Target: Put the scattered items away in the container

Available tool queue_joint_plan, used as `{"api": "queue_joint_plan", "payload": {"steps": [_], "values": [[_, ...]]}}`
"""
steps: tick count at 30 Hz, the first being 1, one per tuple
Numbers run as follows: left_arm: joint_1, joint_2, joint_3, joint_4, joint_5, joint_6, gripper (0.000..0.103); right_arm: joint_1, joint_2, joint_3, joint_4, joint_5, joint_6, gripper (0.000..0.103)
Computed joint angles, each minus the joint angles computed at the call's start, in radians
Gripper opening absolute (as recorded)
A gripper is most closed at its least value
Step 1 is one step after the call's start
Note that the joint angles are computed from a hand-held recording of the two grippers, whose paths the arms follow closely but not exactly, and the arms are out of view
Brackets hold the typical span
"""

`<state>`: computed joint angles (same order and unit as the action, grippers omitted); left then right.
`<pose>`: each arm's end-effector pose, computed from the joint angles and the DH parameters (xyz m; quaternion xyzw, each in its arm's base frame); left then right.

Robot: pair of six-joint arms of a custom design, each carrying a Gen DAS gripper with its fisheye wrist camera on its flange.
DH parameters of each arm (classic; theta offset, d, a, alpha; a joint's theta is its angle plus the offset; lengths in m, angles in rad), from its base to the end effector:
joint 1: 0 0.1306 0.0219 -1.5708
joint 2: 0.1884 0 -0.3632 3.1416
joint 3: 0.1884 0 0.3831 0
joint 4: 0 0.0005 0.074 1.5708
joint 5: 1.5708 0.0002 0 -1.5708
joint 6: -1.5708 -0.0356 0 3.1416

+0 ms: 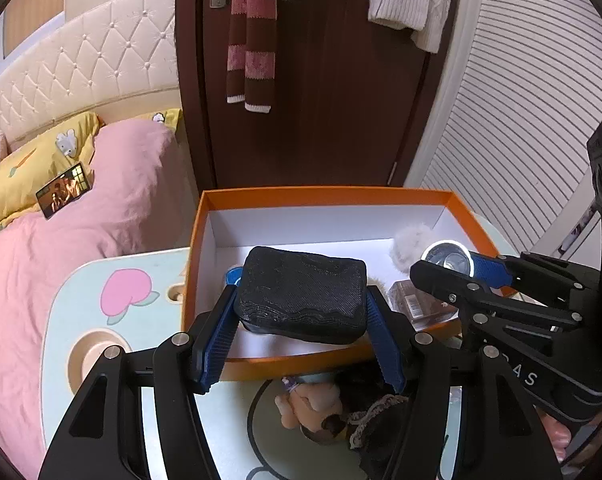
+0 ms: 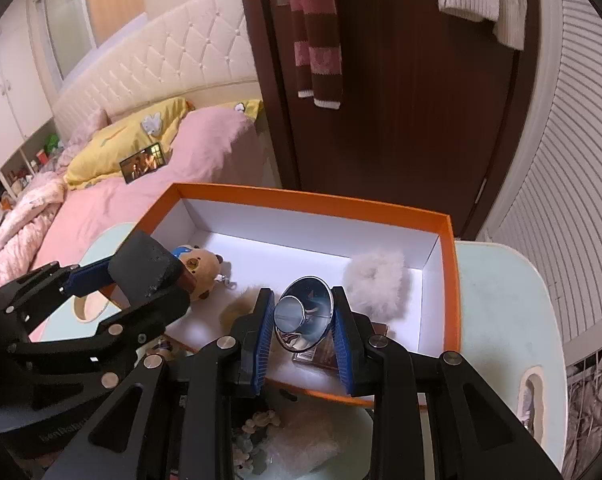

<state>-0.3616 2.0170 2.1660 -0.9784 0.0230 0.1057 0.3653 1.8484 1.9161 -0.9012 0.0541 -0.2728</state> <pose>0.6449 -0.2453 0.3990 0.1231 0.9239 -0.0943 0.3499 0.5994 0.2267 0.3998 -0.0334 0.9319 0.0890 0.3500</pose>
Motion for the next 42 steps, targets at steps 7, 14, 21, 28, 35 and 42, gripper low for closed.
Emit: {"api": "queue_joint_plan", "payload": {"steps": [7, 14, 21, 28, 35, 42], "values": [[0.006, 0.004, 0.0, 0.009, -0.012, 0.026, 0.068, -0.012, -0.01, -0.021, 0.029, 0.009, -0.036, 0.059], [0.009, -0.033, -0.044, 0.041, -0.027, 0.003, 0.08, -0.023, -0.034, -0.045, 0.055, 0.009, -0.059, 0.072], [0.007, -0.098, -0.118, 0.076, -0.019, 0.007, 0.08, -0.01, -0.081, -0.089, 0.075, 0.022, -0.051, 0.072], [0.004, -0.222, -0.279, 0.115, -0.025, 0.019, 0.081, 0.012, -0.184, -0.202, 0.116, 0.037, -0.051, 0.072], [0.007, -0.339, -0.491, 0.136, -0.052, 0.134, 0.081, 0.064, -0.278, -0.358, 0.12, 0.098, -0.041, 0.081], [-0.006, -0.387, -0.621, 0.129, -0.075, 0.168, 0.081, 0.073, -0.311, -0.45, 0.091, 0.1, -0.123, 0.081]]}}
